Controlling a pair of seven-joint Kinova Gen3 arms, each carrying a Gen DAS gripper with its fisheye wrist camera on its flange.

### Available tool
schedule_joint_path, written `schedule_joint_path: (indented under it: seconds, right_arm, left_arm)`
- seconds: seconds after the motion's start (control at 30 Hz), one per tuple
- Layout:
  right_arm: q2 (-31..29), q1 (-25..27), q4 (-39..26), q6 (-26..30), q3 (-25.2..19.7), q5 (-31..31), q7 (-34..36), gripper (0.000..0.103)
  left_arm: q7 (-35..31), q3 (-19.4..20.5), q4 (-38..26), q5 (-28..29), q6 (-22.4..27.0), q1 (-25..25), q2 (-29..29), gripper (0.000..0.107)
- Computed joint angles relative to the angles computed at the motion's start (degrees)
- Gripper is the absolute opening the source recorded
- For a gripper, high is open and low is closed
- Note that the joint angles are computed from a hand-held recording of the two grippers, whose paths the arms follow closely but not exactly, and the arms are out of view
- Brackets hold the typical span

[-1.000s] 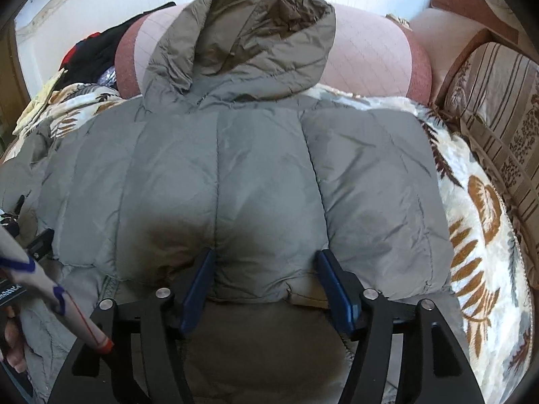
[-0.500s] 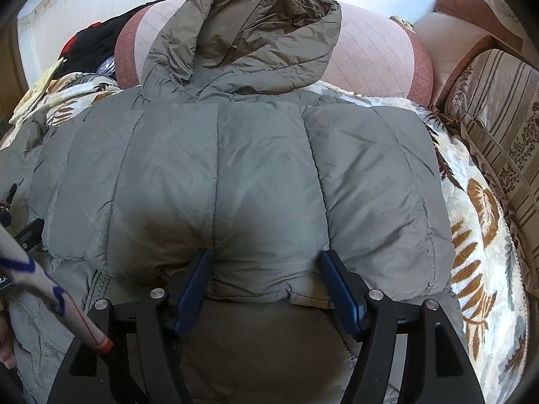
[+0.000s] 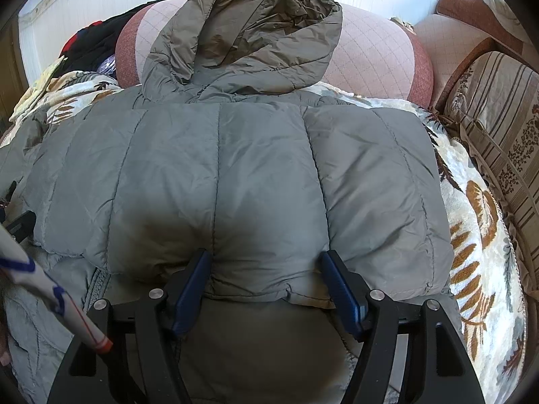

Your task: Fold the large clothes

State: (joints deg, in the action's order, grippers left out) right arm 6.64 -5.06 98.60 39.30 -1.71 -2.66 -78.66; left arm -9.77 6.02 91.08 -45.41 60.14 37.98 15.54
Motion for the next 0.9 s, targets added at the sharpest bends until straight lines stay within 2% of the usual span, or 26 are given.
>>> schedule_joint_path:
  seconds: [0.17,0.4,0.63,0.77,0.9]
  right_arm:
    - [0.01,-0.09,0.03,-0.04,0.01,0.2,-0.12,0.073]
    - [-0.26,-0.19,0.25,0.0,-0.03,0.41,0.0,0.075]
    - [-0.52,-0.25,0.64,-0.16,0.01,0.75,0.06,0.077]
    - [-0.57,-0.95,0.93,-0.54,0.03,2.58,-1.29,0.078]
    - [-0.53,-0.88,0.99,-0.62,-0.02,2.51,-1.18,0.079]
  left_arm:
    - [0.86,0.14,-0.09,-2.65,2.82,1.21,-0.79,0.103]
    - [2.25,-0.03,2.69,-3.69,4.04,-3.01,-6.12,0.103]
    - [5.35,-1.31,8.59,-3.47,7.2,-13.13,-12.51,0.103]
    - [3.34,-2.95,12.09,-0.09,4.35,-20.43,-15.88,0.103]
    - [-0.41,-5.16,15.13,2.35,-0.8,-27.43,-18.93,0.103]
